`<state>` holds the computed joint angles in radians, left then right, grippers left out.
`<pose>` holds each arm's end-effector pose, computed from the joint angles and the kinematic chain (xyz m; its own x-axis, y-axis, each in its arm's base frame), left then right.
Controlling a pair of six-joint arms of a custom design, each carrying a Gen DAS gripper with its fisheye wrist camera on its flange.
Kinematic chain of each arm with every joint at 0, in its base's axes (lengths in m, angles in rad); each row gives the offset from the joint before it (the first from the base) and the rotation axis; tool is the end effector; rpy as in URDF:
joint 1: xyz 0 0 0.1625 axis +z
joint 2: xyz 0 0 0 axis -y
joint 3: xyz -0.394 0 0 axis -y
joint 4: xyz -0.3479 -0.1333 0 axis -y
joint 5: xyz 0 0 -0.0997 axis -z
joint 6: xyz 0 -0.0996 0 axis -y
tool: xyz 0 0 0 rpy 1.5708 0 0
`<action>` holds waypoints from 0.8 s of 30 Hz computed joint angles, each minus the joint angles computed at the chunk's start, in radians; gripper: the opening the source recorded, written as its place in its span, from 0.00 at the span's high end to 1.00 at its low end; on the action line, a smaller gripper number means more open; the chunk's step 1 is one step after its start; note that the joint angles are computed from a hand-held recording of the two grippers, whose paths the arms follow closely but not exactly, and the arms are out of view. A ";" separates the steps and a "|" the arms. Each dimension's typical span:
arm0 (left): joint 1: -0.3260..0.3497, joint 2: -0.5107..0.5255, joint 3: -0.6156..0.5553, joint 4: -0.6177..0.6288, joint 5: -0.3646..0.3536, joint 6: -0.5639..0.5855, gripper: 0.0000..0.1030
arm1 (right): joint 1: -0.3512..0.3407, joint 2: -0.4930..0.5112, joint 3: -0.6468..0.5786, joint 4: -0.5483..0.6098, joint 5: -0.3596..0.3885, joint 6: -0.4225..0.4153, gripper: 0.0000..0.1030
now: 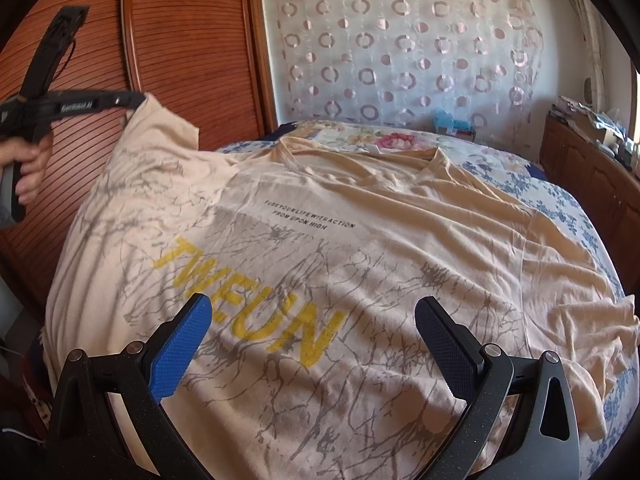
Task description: Fold small clothes
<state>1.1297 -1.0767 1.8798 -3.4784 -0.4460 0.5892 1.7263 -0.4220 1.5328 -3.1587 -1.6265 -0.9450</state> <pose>-0.0166 -0.5580 0.3288 -0.5037 -0.2268 -0.8336 0.5675 0.6406 -0.5172 0.2266 -0.6205 -0.0304 -0.4686 -0.7871 0.4012 -0.8833 0.4092 -0.2289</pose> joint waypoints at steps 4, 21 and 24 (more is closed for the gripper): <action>-0.017 -0.019 0.022 0.041 -0.028 -0.038 1.00 | 0.000 0.000 -0.002 0.008 0.001 0.002 0.00; -0.004 -0.128 0.203 0.147 -0.174 -0.267 0.42 | -0.008 -0.012 0.000 0.033 0.004 0.010 0.00; 0.036 -0.145 0.259 0.114 -0.183 -0.314 0.42 | -0.005 -0.021 -0.006 0.072 0.018 0.002 0.04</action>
<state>1.1660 -1.2219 2.1387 -3.3641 -0.6287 0.2754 1.7212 -0.4429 1.5265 -3.0865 -1.6081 -0.9433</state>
